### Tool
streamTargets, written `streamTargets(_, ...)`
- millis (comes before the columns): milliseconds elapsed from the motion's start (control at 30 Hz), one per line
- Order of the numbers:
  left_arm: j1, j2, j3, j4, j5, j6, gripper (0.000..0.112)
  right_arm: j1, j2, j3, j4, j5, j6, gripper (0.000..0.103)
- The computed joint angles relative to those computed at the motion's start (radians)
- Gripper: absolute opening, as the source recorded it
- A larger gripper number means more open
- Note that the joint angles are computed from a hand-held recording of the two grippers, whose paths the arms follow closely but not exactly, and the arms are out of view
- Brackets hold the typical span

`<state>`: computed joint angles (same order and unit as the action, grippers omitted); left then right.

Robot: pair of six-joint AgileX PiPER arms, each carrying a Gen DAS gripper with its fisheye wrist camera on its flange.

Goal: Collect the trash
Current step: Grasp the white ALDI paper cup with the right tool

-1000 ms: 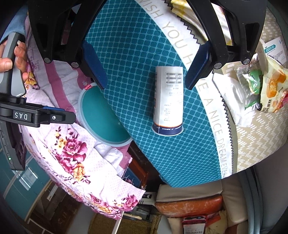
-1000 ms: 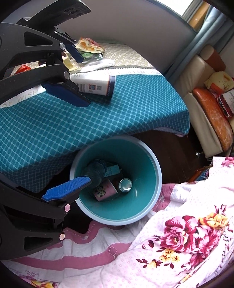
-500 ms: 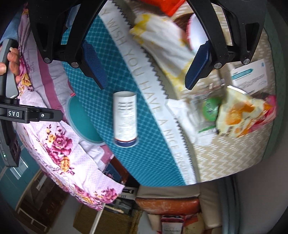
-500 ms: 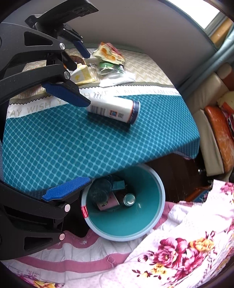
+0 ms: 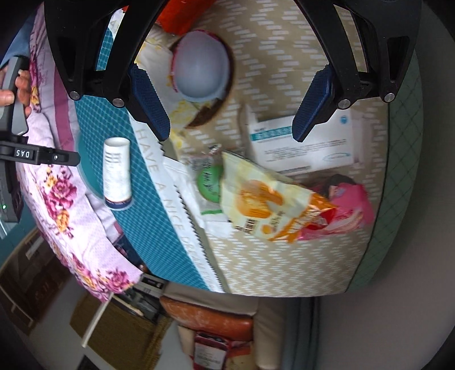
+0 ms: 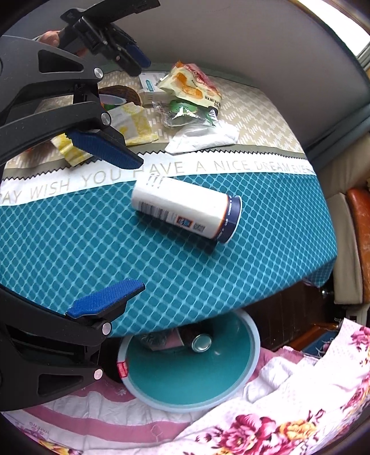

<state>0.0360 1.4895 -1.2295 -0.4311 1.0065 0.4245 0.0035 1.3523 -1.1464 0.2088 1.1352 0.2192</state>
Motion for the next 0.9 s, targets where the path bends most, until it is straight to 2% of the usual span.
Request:
streamTargets(300,0.068,0.059,-0.016,-0.024,-0.012,-0.015,0.088,0.034,0.152,-0.064,0.004,-0.061,0.003,0.076)
streamTargets(500,0.119,0.102,-0.08,-0.022,-0.006,-0.029,0.088,0.046,0.213,-0.086,0.005,-0.094,0.012,0.075)
streamTargets(567,0.142,0.115,-0.101,-0.022,0.0,-0.034,0.088,0.052,0.223,-0.091,0.005,-0.107,0.005,0.066)
streamTargets(633,0.156,0.123,-0.113,-0.034,0.01,-0.041,0.088,0.061,0.24,-0.099,0.01,-0.107,-0.008,0.05)
streamTargets(800,0.13,0.13,-0.124,-0.034,-0.006,-0.077,0.087,0.107,0.229,-0.101,0.007,-0.119,-0.023,0.049)
streamTargets(900,0.095,0.127,-0.143,-0.01,-0.029,-0.105,0.077,0.129,0.218,-0.105,-0.007,-0.11,-0.006,0.049)
